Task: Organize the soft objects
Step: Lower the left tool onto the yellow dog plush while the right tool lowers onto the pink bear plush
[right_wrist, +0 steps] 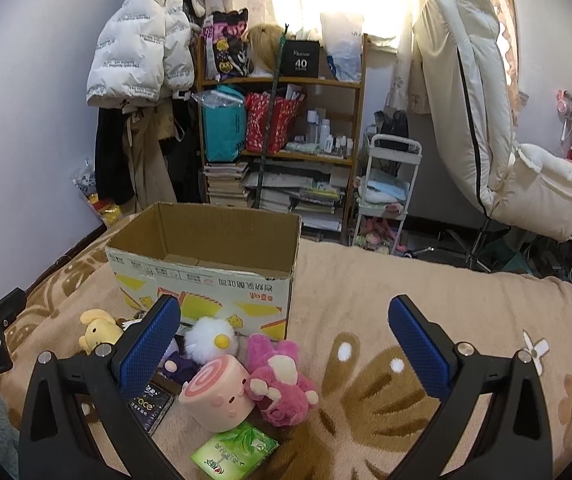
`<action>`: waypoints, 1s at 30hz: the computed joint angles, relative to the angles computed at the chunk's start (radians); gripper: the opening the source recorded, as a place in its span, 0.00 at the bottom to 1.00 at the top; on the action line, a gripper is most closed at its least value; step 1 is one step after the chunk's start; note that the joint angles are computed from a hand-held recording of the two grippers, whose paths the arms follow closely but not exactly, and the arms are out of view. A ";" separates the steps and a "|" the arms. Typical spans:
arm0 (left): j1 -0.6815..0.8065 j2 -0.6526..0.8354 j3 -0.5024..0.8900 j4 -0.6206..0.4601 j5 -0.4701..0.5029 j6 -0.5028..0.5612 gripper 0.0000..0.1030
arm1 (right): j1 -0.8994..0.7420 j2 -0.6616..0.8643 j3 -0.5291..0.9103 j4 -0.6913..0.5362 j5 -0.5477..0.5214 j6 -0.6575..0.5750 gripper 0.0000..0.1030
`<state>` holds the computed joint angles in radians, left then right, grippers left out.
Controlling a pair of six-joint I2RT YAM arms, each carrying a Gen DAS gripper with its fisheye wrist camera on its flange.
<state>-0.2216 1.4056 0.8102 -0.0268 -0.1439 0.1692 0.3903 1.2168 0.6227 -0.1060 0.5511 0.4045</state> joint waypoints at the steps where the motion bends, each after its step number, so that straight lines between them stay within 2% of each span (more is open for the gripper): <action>1: 0.001 0.014 0.007 0.003 0.000 -0.001 0.99 | -0.012 -0.001 -0.001 -0.001 -0.018 0.004 1.00; 5: -0.005 0.076 0.056 -0.008 -0.014 -0.007 0.99 | -0.055 0.014 0.003 0.008 -0.080 0.016 1.00; 13: -0.006 0.202 0.170 -0.064 -0.010 -0.014 0.99 | -0.102 0.118 0.066 -0.009 -0.124 0.002 1.00; 19: -0.019 0.280 0.245 -0.141 0.000 -0.008 0.99 | -0.157 0.201 0.107 -0.019 -0.205 0.008 1.00; 24: -0.029 0.354 0.301 -0.204 0.016 -0.002 0.99 | -0.226 0.282 0.139 -0.020 -0.314 0.070 1.00; 30: -0.051 0.441 0.363 -0.275 0.030 0.001 0.99 | -0.250 0.362 0.170 -0.019 -0.345 0.066 1.00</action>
